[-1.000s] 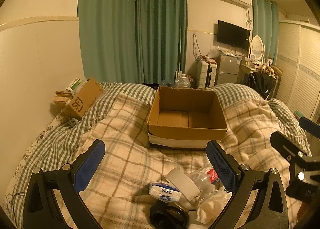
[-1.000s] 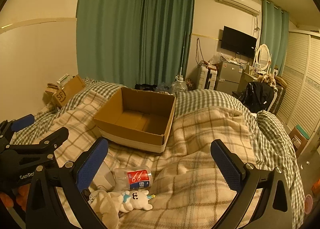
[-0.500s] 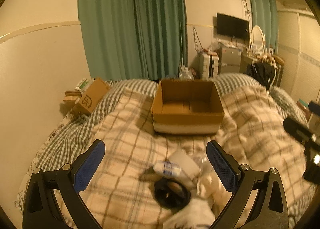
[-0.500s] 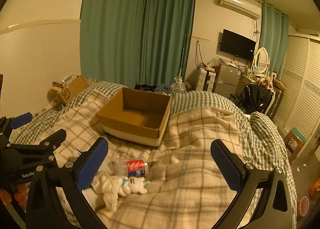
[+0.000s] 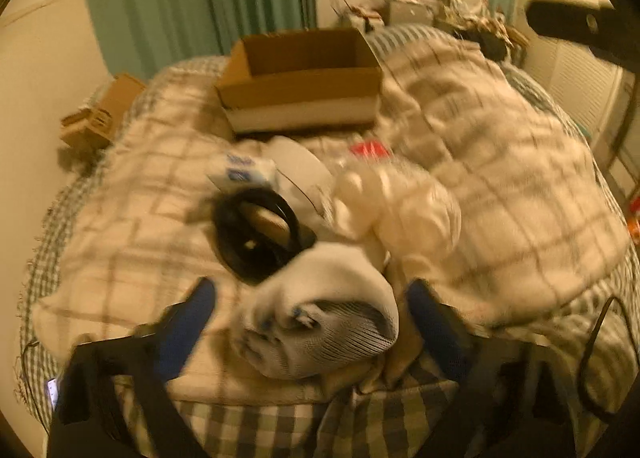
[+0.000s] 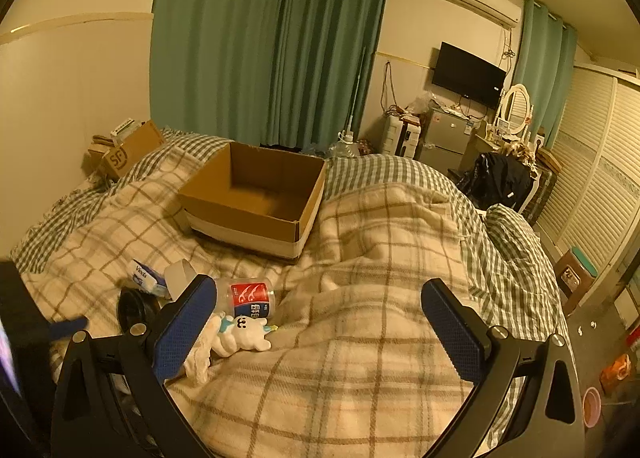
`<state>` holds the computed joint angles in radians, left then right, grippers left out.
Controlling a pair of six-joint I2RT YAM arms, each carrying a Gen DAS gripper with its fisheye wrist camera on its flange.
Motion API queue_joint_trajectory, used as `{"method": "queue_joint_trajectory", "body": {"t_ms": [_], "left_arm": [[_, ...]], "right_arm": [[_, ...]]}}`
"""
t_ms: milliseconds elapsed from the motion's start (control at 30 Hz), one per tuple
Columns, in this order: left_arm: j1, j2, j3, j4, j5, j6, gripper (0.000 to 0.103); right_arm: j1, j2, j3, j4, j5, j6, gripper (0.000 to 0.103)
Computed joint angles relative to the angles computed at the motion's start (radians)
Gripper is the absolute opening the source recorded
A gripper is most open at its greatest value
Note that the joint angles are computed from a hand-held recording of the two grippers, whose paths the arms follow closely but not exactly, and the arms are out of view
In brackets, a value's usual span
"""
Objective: Organize objects
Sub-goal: 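Grasp the white sock with the left gripper and lift it, then carry the sock into the cardboard box with the left gripper while the right gripper grasps white tissue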
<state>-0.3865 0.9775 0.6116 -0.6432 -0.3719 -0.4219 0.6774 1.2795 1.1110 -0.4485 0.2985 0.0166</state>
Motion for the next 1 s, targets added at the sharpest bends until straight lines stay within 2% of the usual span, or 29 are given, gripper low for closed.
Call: {"method": "queue_joint_trajectory", "body": {"t_ms": [33,100,200,433,633,700,867,967,1000], "left_arm": [[0.016,-0.004,-0.006,0.009,0.031,0.012,0.066],[0.031,-0.041,-0.012,0.010,0.052,0.026,0.059],[0.076,-0.090,-0.001,-0.006,0.078,0.069,0.055],[0.257,-0.216,0.060,-0.025,0.132,0.199,0.054],[0.436,-0.232,0.038,0.049,0.173,0.311,0.054],[0.460,-0.232,0.040,0.055,0.182,0.320,0.054],[0.473,-0.169,0.073,0.102,0.179,0.345,0.054],[0.501,-0.107,0.100,0.136,0.210,0.347,0.054],[0.515,-0.094,0.106,0.142,0.224,0.351,0.054]], "right_arm": [[0.004,0.009,0.003,-0.001,0.003,0.001,0.103],[0.003,0.025,-0.001,0.001,-0.004,0.002,0.103],[0.007,0.048,-0.004,0.005,-0.016,0.006,0.103],[0.059,0.130,-0.016,0.054,-0.036,0.001,0.100],[0.084,0.313,0.042,0.053,-0.061,-0.017,0.092],[0.065,0.355,0.069,0.039,-0.080,-0.013,0.086],[0.004,0.444,0.159,0.038,-0.100,-0.022,0.086],[-0.023,0.560,0.283,-0.025,-0.138,-0.046,0.086],[-0.033,0.599,0.323,-0.054,-0.164,-0.046,0.082]]}}
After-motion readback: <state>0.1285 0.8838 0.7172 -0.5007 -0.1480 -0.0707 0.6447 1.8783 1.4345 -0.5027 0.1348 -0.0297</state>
